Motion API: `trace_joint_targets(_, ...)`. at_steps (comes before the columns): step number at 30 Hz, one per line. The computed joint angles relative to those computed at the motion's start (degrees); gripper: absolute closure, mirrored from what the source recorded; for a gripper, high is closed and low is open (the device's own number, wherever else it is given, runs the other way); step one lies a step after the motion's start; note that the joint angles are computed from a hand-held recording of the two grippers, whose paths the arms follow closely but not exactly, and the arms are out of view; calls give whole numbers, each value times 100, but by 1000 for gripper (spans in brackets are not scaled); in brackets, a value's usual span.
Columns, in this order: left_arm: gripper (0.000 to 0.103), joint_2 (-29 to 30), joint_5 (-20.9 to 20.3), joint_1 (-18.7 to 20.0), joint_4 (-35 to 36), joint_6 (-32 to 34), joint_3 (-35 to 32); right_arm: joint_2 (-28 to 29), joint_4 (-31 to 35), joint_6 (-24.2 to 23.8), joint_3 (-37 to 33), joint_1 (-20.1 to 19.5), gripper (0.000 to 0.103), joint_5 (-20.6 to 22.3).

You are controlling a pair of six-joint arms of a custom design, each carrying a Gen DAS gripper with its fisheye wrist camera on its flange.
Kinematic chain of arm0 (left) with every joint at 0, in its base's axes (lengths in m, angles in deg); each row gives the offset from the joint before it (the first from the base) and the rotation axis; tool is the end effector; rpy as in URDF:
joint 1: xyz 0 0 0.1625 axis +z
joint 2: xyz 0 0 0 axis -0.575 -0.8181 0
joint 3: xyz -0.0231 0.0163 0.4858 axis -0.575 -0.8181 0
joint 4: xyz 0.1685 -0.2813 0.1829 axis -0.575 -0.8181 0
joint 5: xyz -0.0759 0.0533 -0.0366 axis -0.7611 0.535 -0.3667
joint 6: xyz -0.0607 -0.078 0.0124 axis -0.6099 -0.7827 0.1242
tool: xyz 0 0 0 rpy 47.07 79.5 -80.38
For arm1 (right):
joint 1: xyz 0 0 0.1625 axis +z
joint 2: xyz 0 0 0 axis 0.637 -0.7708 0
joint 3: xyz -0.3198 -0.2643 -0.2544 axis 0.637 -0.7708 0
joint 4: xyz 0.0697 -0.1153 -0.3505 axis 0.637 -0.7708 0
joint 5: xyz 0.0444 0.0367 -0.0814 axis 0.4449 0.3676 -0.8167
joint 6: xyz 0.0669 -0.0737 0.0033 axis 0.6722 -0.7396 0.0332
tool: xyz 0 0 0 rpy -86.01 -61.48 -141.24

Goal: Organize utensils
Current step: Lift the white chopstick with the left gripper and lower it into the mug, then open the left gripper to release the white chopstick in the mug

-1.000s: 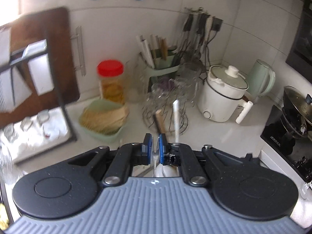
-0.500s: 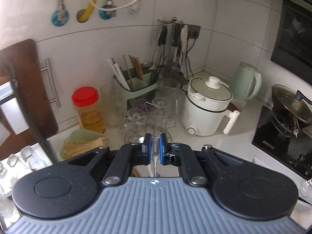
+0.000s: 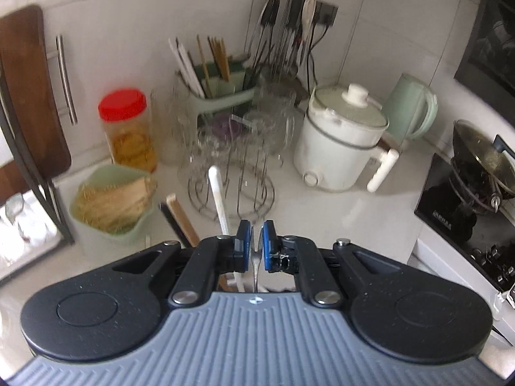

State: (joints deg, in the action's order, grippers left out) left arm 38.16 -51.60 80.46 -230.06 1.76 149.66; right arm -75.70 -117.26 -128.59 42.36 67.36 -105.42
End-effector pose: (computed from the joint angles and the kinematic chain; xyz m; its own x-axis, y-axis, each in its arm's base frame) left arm -0.3544 -0.6506 0.2756 -0.7964 0.1586 -0.5836 0.5002 0.7151 -0.4883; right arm 0.2975 -0.6293 0.1771 -0.4779 -0.7163 0.5085 -0.8579 0.5050 -0.0948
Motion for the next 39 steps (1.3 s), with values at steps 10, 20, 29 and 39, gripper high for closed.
trace_joint_targets(10,94,-26,-349,110,1991,-1086,-606,-7,-39,-19,23,-15,12,40)
trace_joint_targets(20,93,74,-633,183,3114,-1661,-1088,-9,-26,-14,20,-4,12,32)
trace_joint_targets(29,93,180,-894,275,3625,-1980,-1325,-9,-54,13,32,-5,12,68)
trace_joint_targets(39,68,183,-899,276,3496,-1971,-1267,-17,-89,-5,62,-21,12,92)
